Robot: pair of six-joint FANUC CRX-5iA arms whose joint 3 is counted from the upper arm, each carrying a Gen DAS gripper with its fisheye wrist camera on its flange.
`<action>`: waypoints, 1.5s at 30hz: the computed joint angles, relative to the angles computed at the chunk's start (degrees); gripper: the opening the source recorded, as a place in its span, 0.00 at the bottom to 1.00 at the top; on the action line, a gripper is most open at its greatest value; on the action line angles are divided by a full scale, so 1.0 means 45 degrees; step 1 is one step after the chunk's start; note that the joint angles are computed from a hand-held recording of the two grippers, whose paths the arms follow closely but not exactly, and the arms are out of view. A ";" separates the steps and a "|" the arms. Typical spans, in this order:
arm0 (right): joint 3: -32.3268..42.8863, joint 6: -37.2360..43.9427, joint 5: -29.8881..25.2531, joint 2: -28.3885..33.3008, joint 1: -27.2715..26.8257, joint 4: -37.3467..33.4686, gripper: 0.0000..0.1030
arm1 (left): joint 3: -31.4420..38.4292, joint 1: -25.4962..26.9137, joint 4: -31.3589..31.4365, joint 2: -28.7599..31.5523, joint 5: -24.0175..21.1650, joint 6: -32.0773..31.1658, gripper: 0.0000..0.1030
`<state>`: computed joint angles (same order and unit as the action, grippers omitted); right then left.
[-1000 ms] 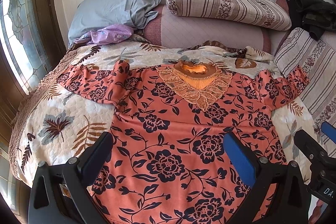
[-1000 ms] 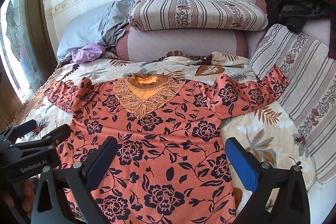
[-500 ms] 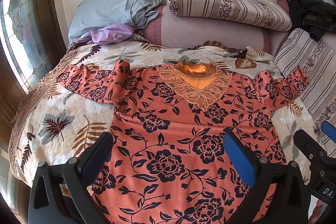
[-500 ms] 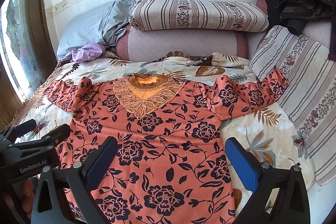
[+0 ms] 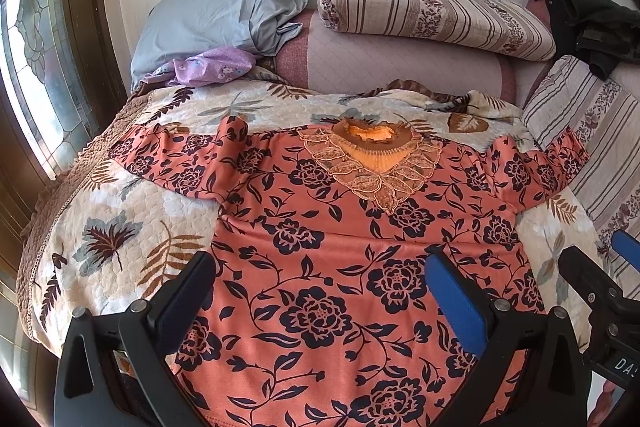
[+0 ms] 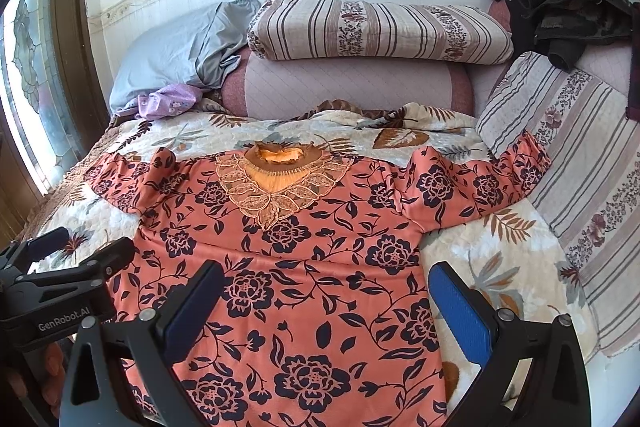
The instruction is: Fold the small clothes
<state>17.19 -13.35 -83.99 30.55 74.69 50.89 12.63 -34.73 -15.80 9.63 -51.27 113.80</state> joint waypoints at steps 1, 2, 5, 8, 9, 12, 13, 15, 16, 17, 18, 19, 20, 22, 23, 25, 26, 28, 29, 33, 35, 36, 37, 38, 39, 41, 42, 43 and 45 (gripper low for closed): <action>0.0030 0.0017 -0.0004 0.0020 -0.0003 -0.0011 1.00 | 0.0010 -0.0003 0.0003 0.0007 -0.0002 -0.0013 1.00; 0.0049 0.0037 -0.0007 0.0028 -0.0003 -0.0026 1.00 | 0.0017 -0.0009 -0.0026 0.0005 -0.0010 0.0010 1.00; 0.0068 0.0057 0.0002 0.0047 0.0005 -0.0031 1.00 | 0.0009 -0.0007 0.0000 0.0001 -0.0003 0.0012 1.00; 0.0050 0.0032 0.0015 0.0037 0.0009 -0.0026 1.00 | 0.0021 -0.0016 -0.0038 0.0002 -0.0017 0.0030 1.00; 0.0064 0.0039 0.0008 0.0048 0.0012 -0.0026 1.00 | 0.0021 -0.0016 -0.0038 0.0002 -0.0017 0.0030 1.00; 0.0054 0.0055 0.0027 0.0044 0.0014 -0.0033 1.00 | 0.0006 -0.0025 -0.0049 -0.0012 -0.0017 0.0046 1.00; 0.0064 0.0058 0.0019 0.0050 0.0012 -0.0035 1.00 | 0.0006 -0.0025 -0.0049 -0.0012 -0.0017 0.0046 1.00; 0.0064 0.0058 0.0019 0.0050 0.0012 -0.0035 1.00 | 0.0011 -0.0027 -0.0059 -0.0010 -0.0026 0.0056 1.00; 0.0069 0.0068 0.0022 0.0053 0.0015 -0.0029 1.00 | 0.0001 -0.0020 -0.0035 -0.0014 -0.0016 0.0043 1.00; 0.0079 0.0074 0.0004 0.0060 0.0016 -0.0035 1.00 | -0.0007 -0.0017 -0.0018 -0.0019 -0.0008 0.0034 1.00; 0.0082 0.0072 0.0008 0.0057 0.0013 -0.0048 1.00 | -0.0010 -0.0014 -0.0021 -0.0025 -0.0005 0.0037 1.00; 0.0082 0.0072 0.0008 0.0057 0.0013 -0.0048 1.00 | -0.0010 -0.0014 -0.0021 -0.0025 -0.0005 0.0037 1.00; 0.0080 0.0060 0.0016 0.0057 0.0014 -0.0043 1.00 | -0.0003 -0.0018 -0.0028 -0.0020 -0.0003 0.0028 1.00; 0.0048 0.0043 0.0078 0.0046 0.0009 -0.0057 1.00 | -0.0006 0.0007 0.0020 -0.0009 0.0009 -0.0003 1.00; -0.0005 -0.0007 0.0136 0.0018 0.0001 -0.0077 1.00 | -0.0036 0.0042 0.0072 -0.0006 0.0033 -0.0025 1.00; -0.0300 -0.0189 0.0433 -0.0147 -0.0043 -0.0140 1.00 | -0.0132 0.0197 0.0256 0.0035 0.0069 -0.0068 1.00; -0.0642 -0.0360 0.0775 -0.0353 -0.0061 -0.0159 1.00 | -0.0226 0.0320 0.0365 0.0064 0.0108 -0.0085 1.00; -0.1841 -0.0997 0.1872 -0.1064 -0.0116 -0.0077 1.00 | -0.0234 0.0541 0.0348 0.0309 -0.0102 0.0056 1.00; -0.2556 -0.1490 0.2399 -0.1469 -0.0145 0.0006 1.00 | -0.0162 0.0649 0.0254 0.0505 -0.0361 0.0167 1.00; -0.5963 -0.4280 0.4257 -0.3475 -0.0466 0.0291 1.00 | -0.0054 0.1130 -0.0019 0.1196 -0.1232 0.0503 1.00; -0.7761 -0.5985 0.4923 -0.4665 -0.0810 0.0455 1.00 | -0.0129 0.1385 0.0040 0.1418 -0.1399 0.0591 1.00; -0.8729 -0.7040 0.5202 -0.5316 -0.1033 0.0767 0.99 | -0.0101 0.1451 -0.0007 0.1557 -0.1483 0.0682 1.00; -0.9627 -0.7984 0.5426 -0.5953 -0.1306 0.1046 0.99 | -0.0042 0.1507 -0.0038 0.1699 -0.1563 0.0751 1.00; -1.0439 -0.8821 0.5626 -0.6559 -0.1641 0.1270 0.99 | -0.0001 0.1565 -0.0049 0.1821 -0.1586 0.0809 1.00; -1.1286 -0.9729 0.5883 -0.7171 -0.2047 0.1657 0.95 | 0.0025 0.1608 -0.0070 0.1929 -0.1583 0.0898 1.00; -1.2754 -1.1231 0.6672 -0.8221 -0.3207 0.2497 0.86 | 0.0088 0.1695 -0.0011 0.2141 -0.1508 0.1000 1.00; -1.3300 -1.1690 0.7121 -0.8624 -0.3898 0.2776 0.77 | 0.0086 0.1733 0.0044 0.2205 -0.1424 0.0999 1.00; -1.3745 -1.1967 0.7672 -0.8921 -0.4681 0.3096 0.68 | 0.0107 0.1744 0.0029 0.2295 -0.1339 0.1046 1.00; -1.4133 -1.1868 0.8434 -0.9128 -0.6148 0.3260 0.62 | 0.0073 0.1761 -0.0015 0.2423 -0.1192 0.1073 1.00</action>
<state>-46.41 -66.75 -46.04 -10.52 47.03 65.56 12.96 -26.81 -15.87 20.53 -56.64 118.63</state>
